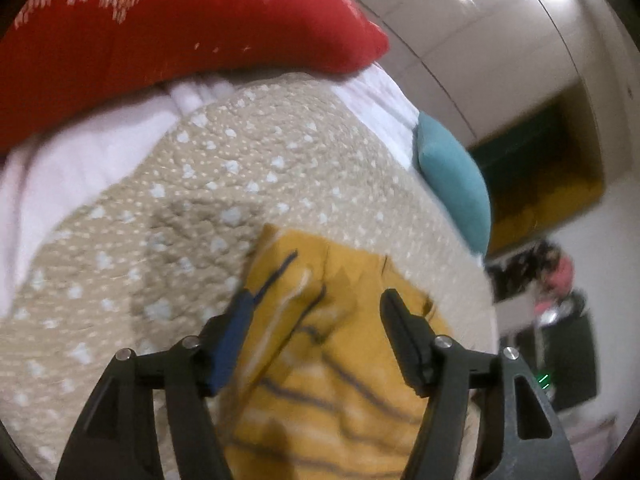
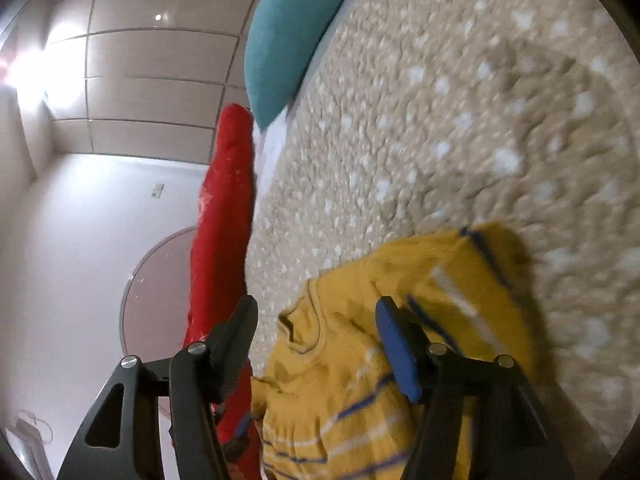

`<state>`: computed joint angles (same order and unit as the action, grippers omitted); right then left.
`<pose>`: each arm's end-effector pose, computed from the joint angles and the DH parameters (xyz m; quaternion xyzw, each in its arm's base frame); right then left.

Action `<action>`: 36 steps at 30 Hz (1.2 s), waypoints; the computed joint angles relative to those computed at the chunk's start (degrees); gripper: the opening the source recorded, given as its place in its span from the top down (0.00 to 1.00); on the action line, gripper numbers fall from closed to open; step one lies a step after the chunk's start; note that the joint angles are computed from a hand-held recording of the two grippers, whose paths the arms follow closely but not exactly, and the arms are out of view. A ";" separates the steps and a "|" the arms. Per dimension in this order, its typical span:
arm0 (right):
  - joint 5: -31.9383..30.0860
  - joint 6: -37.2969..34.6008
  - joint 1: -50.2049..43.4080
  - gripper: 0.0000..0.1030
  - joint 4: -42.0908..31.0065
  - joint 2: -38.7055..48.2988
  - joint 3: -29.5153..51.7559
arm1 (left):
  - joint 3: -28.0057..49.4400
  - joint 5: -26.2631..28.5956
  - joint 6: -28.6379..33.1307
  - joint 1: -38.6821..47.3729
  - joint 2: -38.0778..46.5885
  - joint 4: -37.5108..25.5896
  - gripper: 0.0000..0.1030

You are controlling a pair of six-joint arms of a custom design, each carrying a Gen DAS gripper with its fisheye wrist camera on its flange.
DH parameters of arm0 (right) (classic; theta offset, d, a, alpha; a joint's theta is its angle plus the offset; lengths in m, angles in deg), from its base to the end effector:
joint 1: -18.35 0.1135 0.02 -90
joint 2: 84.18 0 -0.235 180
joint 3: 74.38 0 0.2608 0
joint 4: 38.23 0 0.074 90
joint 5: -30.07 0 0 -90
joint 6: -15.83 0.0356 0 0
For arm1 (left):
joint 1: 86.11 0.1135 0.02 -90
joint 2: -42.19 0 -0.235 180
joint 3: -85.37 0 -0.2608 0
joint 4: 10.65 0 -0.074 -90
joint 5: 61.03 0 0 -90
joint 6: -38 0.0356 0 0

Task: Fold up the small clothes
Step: 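Lift the hem with both grippers and fold it up toward the collar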

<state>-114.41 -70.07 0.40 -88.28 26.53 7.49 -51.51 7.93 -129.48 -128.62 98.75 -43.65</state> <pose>0.3417 -0.0802 0.1146 0.1257 0.8771 0.4419 0.1404 0.1694 -0.1379 0.1713 -0.3389 0.8505 -0.2311 0.3293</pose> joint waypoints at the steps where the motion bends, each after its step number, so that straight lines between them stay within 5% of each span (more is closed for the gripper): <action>1: 3.03 -5.83 -0.70 0.35 -4.10 -2.22 -0.45 | 1.07 -1.54 -0.02 -2.33 0.23 -2.83 0.34; 6: 11.55 -28.16 -3.98 0.35 -13.84 -15.84 -11.39 | 3.74 -7.10 -1.97 -15.77 6.04 -9.69 0.29; 10: 19.40 -35.53 -5.29 0.38 -9.06 -29.68 -25.70 | 5.47 -5.27 -3.80 -21.82 17.32 -7.41 0.28; 11: 20.02 -37.03 -5.22 0.48 -9.05 -29.86 -27.22 | 6.61 -4.18 -3.56 -22.04 19.92 -7.68 0.34; 12: 20.38 -39.16 -5.57 0.81 -9.45 -28.58 -28.13 | 8.63 -3.70 -2.93 -22.21 22.14 -9.98 0.58; 13: 20.32 -40.01 -6.40 0.86 -9.54 -29.15 -28.87 | 9.29 -3.14 -2.33 -22.33 21.48 -11.33 0.77; 14: 20.28 -40.79 -7.22 0.88 -10.43 -28.95 -28.28 | 9.71 -2.94 -2.82 -22.71 19.18 -13.95 0.85; 16: 21.05 -43.46 -10.82 0.94 -13.95 -28.34 -25.38 | 12.52 -5.52 -5.55 -25.02 15.94 -23.21 0.88; 21: 24.39 -46.04 -14.28 0.92 -14.16 -24.95 -22.62 | 13.36 -8.05 -12.87 -30.48 13.96 -32.04 0.72; 24: 21.27 -49.52 -18.99 0.73 -17.76 -25.44 -22.62 | 11.52 -9.25 -22.02 -34.38 13.60 -33.81 0.52; 26: 19.53 -50.67 -21.59 0.66 -20.59 -25.61 -21.28 | 9.44 -11.61 -29.47 -37.82 10.09 -35.10 0.50; 29: 19.15 -52.32 -23.16 0.66 -20.08 -33.49 -23.23 | 13.71 -18.09 -38.18 -42.54 13.48 -42.35 0.44; 31: 17.91 -51.35 -22.32 0.66 -19.43 -41.32 -25.60 | 16.01 -22.27 -43.02 -44.13 16.51 -45.30 0.31; 36: 20.81 -40.97 -7.84 0.71 -16.82 -52.84 -30.01 | 13.38 -28.45 -41.01 -39.90 18.39 -37.48 0.28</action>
<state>-93.60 -111.04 -7.44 -105.10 -26.31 -22.52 -38.13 -20.52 -170.50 -168.51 117.14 -81.13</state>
